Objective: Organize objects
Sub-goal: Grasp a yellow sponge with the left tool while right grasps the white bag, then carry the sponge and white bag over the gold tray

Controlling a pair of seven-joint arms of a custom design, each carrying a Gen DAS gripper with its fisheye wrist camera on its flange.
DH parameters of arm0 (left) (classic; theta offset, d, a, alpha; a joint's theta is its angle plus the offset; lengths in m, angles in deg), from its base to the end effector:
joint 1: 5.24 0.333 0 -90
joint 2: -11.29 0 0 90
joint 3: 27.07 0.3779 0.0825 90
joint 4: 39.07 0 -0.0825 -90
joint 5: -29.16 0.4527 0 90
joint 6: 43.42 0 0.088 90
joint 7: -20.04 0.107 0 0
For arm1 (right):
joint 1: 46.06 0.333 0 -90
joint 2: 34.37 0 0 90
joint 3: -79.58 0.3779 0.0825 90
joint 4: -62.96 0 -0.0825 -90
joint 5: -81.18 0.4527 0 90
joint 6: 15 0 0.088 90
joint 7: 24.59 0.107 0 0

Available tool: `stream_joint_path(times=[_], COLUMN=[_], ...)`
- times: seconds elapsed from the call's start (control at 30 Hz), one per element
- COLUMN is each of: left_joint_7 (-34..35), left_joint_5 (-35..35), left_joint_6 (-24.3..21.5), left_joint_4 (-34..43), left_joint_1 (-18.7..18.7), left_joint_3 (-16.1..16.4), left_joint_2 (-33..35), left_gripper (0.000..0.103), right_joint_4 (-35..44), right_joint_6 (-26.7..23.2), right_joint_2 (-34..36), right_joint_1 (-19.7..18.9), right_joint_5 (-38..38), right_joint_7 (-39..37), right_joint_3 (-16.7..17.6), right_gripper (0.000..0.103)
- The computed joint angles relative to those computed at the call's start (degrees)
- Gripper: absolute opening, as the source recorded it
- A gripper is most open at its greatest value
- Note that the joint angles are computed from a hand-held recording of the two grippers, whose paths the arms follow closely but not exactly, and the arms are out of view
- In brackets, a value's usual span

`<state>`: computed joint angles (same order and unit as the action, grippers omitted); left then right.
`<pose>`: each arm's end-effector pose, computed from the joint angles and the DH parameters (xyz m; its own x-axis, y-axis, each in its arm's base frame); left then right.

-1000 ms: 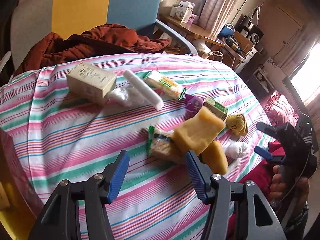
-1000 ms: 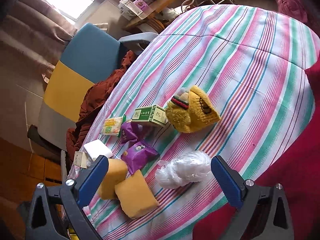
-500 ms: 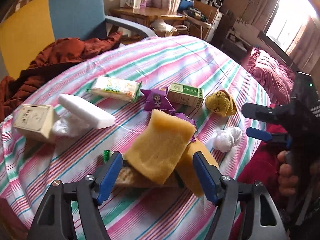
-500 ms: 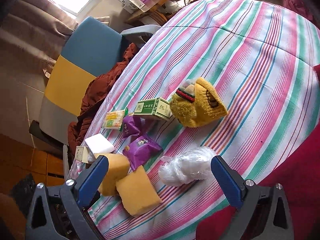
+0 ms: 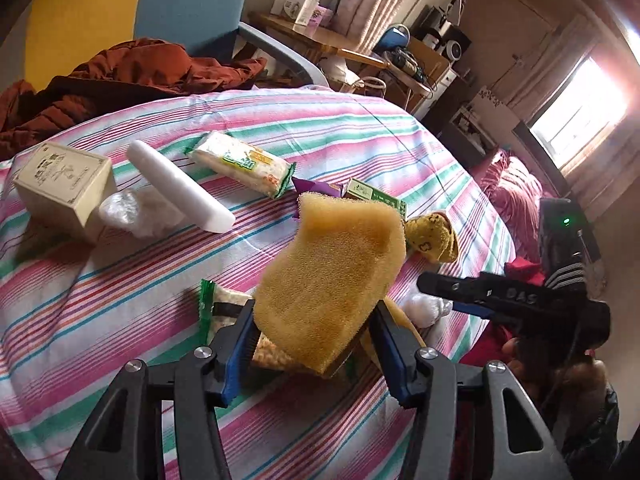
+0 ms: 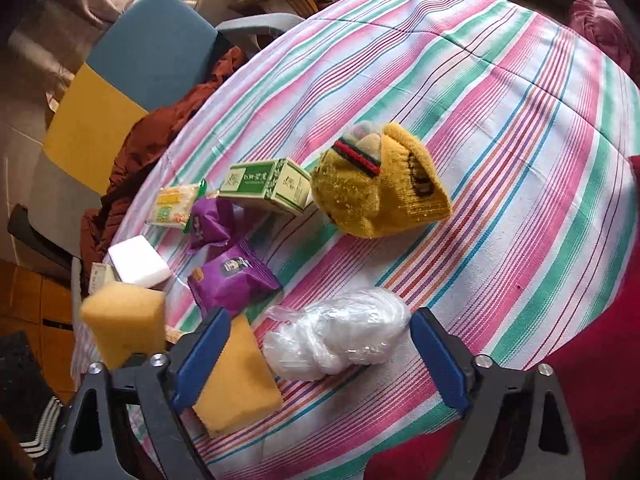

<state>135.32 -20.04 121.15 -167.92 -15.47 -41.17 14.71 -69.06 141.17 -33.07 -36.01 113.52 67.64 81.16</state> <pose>0.5773 -0.2128 0.4045 -0.1917 -0.8974 0.3973 -0.8684 -0.0335 -0.4947 0.5875 0.1005 0.3897 -0.2243 -0.8884 -0.4005 -0.8979 0.3482 -0.2694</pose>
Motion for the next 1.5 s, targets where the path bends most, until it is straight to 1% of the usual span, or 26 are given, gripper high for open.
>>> stream_joint_path(times=[0.03,0.1,0.2,0.27,0.3,0.33,0.37,0.4,0.43,0.53,0.6,0.63,0.67,0.77,0.83,0.93,0.97,1.0,1.03,1.13,1.17,1.2,1.23,1.33,1.43,1.5], left_joint_7=[0.19,0.68,0.39,1.17,0.87,0.51,0.33,-0.03,-1.2,-2.43,-4.12,-5.06,-6.4,-11.09,-15.58,-20.81,-22.47,-24.18,-26.3,-31.21,-33.01,-34.17,-35.7,-39.15,-41.93,-43.82], left_joint_5=[-1.39,-3.82,-5.65,-8.02,-8.31,-8.73,-9.25,-9.28,-8.63,-8.67,-7.64,-6.95,-5.99,-2.15,1.9,5.59,6.51,7.36,8.38,11.56,12.89,13.92,15.14,19.55,24.27,27.59], left_joint_6=[0.38,0.63,1.53,2.38,2.83,3.3,3.57,3.78,4.42,5.56,6.47,7.09,7.62,8.54,9.17,9.49,9.64,9.75,9.6,8.72,7.95,7.34,6.35,3.36,0.21,-1.49], left_joint_4=[-0.99,-2.99,-5.99,-8.23,-9.15,-10.37,-11.41,-12.23,-13.28,-16.26,-18.02,-18.9,-19.82,-22.85,-25.58,-29.32,-30.51,-31.75,-33.12,-36.44,-37.51,-38.4,-39.48,-41.38,-42.16,-42.05], left_joint_1=[0.17,-0.02,-1.16,-2.24,-2.77,-3.28,-3.89,-4.42,-4.77,-6.66,-7.57,-8.03,-8.31,-7.97,-5.82,-2.94,-1.92,-0.82,1.02,5.8,8.12,9.52,11.72,18.23,25.02,29.14], left_joint_3=[0.02,0.48,1.64,2.71,3.18,3.7,4.31,4.85,5.1,6.86,7.66,7.96,8.08,8.2,6.92,6.1,5.87,5.57,4.92,3.32,2.51,2.48,2.17,1.41,1.5,0.95], left_joint_2=[-1.09,-3.3,-6.15,-8.46,-9.37,-10.58,-11.61,-12.36,-13.29,-16.19,-17.87,-18.77,-19.73,-23.1,-26.24,-30.93,-32.36,-33.79,-35.43,-39.91,-41.62,-42.97,-44.84,-48.84,-51.45,-51.99], left_gripper=[0.055,0.056,0.056,0.056,0.056,0.056,0.056,0.056,0.056,0.056,0.056,0.056,0.056,0.056,0.056,0.056,0.056,0.056,0.056,0.056,0.056,0.056,0.056,0.056,0.056,0.057], right_joint_4=[0.37,1.21,1.65,1.83,1.77,1.63,1.4,1.25,1.08,0.14,-0.52,-0.76,-1.34,-4.33,-5.53,-6.31,-6.36,-6.24,-6.39,-5.95,-5.59,-4.66,-3.71,-1.92,0.32,1.64], right_joint_6=[-0.78,-2.41,-2.8,-3.24,-3.06,-2.76,-2.3,-1.98,-1.55,0.92,2.75,3.7,5.55,13.76,17.59,20.22,20.74,20.99,21.27,21.38,20.79,20.26,19.29,15.25,10.51,7.06], right_joint_2=[0.43,1.39,2.04,2.22,2.18,2.09,1.96,1.87,1.8,1.01,0.46,0.19,-0.29,-2.73,-3.87,-6.15,-7.12,-7.79,-8.92,-11.59,-12.34,-12.17,-11.95,-11.77,-10.09,-8.86], right_joint_1=[0.1,0.38,0.9,1.19,1.23,1.13,0.99,0.87,0.77,0.55,0.68,0.68,0.68,1.21,2.01,5.75,7.91,9.5,11.6,17.83,20.13,22.46,24.03,26.33,27.42,27.82], right_joint_5=[-2.59,-9.36,-17.7,-22.18,-23.14,-22.85,-22.25,-21.76,-21.19,-18.68,-19.77,-17.71,-14.85,-12.93,-11.28,-2.04,2.42,5.17,8.48,14.92,17.14,19.85,22.2,26.14,27.28,27.36], right_joint_7=[1.41,5.64,9.78,11.82,12.15,11.8,11.27,10.85,10.41,8.76,9.39,7.64,5.29,4.59,3.3,-5.24,-9.41,-11.88,-15.28,-23.68,-26.87,-30.16,-33.33,-40.15,-44.05,-46.0], right_joint_3=[-0.03,-0.16,-0.21,-0.22,-0.15,-0.02,0.05,0.1,0.14,0.31,0.21,0.42,0.6,0.61,0.35,-1.87,-3.23,-4.03,-5.15,-7.65,-8.5,-9.15,-9.14,-6.89,-3.39,-0.87], right_gripper=[0.081,0.08,0.077,0.07,0.067,0.063,0.061,0.055,0.053,0.052,0.051,0.051,0.051,0.051,0.051,0.051,0.051,0.051,0.051,0.051,0.051,0.051,0.051,0.051,0.051,0.051])
